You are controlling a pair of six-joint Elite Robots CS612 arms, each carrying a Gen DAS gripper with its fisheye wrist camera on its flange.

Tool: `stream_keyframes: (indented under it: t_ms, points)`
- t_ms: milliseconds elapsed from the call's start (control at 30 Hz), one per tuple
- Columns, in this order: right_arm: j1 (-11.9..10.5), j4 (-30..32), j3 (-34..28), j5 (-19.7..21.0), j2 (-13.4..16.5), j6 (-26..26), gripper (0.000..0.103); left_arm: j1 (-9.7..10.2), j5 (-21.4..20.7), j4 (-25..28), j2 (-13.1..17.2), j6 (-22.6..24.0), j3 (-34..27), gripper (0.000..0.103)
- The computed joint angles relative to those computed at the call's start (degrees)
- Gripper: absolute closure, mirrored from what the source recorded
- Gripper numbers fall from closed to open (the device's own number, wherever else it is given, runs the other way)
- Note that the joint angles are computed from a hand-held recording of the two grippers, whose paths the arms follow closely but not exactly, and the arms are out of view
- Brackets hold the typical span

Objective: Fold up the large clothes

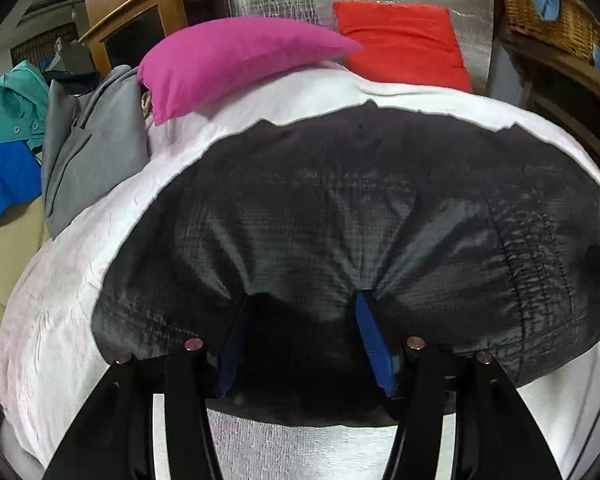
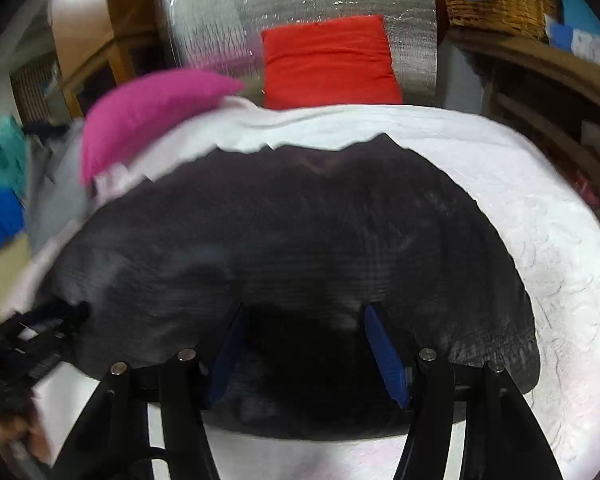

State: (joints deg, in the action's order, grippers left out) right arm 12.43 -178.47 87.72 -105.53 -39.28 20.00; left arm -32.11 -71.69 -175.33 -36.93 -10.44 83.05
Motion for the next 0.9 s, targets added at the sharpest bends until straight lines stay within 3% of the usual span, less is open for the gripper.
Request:
stream_keyframes:
  t_ms: [133,333,467,667,733,800,900]
  points:
    - [0.4,0.5,-0.9,-2.8,0.8,-0.8,0.038,-0.54,2.5,-1.1,0.5,2.5,0.1,0.045]
    - [-0.7,-0.7,1.8,1.1,-1.8,3.1,0.038,0.0,0.9,-2.1,-1.7,0.1,2.1,0.045]
    - [0.1,-3.2,2.0,0.8,-2.2,2.1,0.037,0.53,6.1,-5.5,-2.8,-3.6,3.8,0.045]
    - [0.9,-2.0,-1.1,1.1,-0.4,1.2,0.033,2.22,6.3,2.0,-0.9,-4.1,0.4,0.043]
    - [0.7,3.9,-3.1,0.7,0.9,0.9,0.029,1.99,7.6,0.6,-0.3,-2.4,0.5,0.039]
    - [0.6,3.6,-3.4,0.7,1.4,0.0,0.028,1.67,8.9,0.3,0.0,-1.0,0.3,0.037]
    - [0.2,4.7,-3.1,2.7,0.0,1.3,0.028,2.07,7.4,1.9,-0.5,-1.6,-0.3,0.037]
